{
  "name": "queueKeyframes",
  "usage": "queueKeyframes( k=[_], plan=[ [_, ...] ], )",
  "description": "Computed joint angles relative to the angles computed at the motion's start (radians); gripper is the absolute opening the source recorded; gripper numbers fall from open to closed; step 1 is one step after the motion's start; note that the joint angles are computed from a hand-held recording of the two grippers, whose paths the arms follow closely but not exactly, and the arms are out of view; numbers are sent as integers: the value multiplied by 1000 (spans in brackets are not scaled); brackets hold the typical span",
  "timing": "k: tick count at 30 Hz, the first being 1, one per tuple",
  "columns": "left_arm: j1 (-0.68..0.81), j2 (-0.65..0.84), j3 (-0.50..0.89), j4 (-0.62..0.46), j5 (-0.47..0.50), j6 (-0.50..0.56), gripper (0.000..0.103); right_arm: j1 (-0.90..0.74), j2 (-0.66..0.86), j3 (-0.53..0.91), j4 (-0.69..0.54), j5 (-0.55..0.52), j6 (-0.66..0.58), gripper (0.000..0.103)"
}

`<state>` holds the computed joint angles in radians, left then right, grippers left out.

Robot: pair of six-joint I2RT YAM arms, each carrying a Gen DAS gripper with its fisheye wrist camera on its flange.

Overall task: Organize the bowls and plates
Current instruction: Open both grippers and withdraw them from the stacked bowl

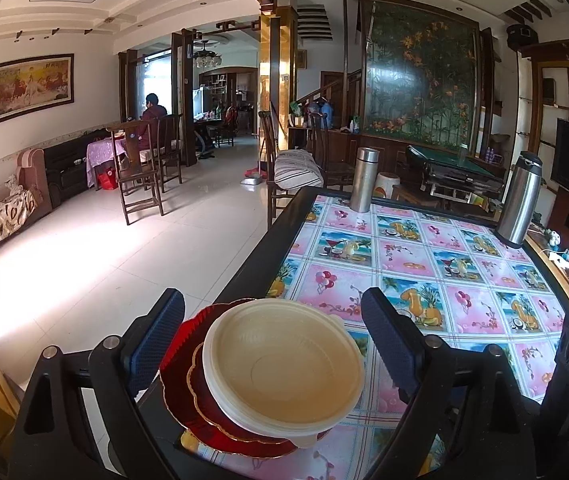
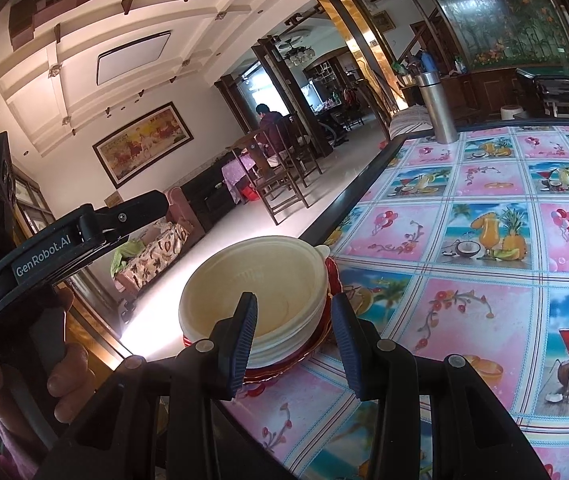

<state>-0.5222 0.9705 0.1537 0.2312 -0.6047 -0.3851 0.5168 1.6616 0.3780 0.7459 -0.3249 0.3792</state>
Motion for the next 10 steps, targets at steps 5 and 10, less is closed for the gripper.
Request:
queueKeyframes(
  k=[5,10],
  plan=[
    [-24,-42,-24,28,-24,16,95,10,7,1,6,3,9,41],
    [-10,-12,-19,47,-8,15,95,16,5,2,9,11,13,41]
  ],
)
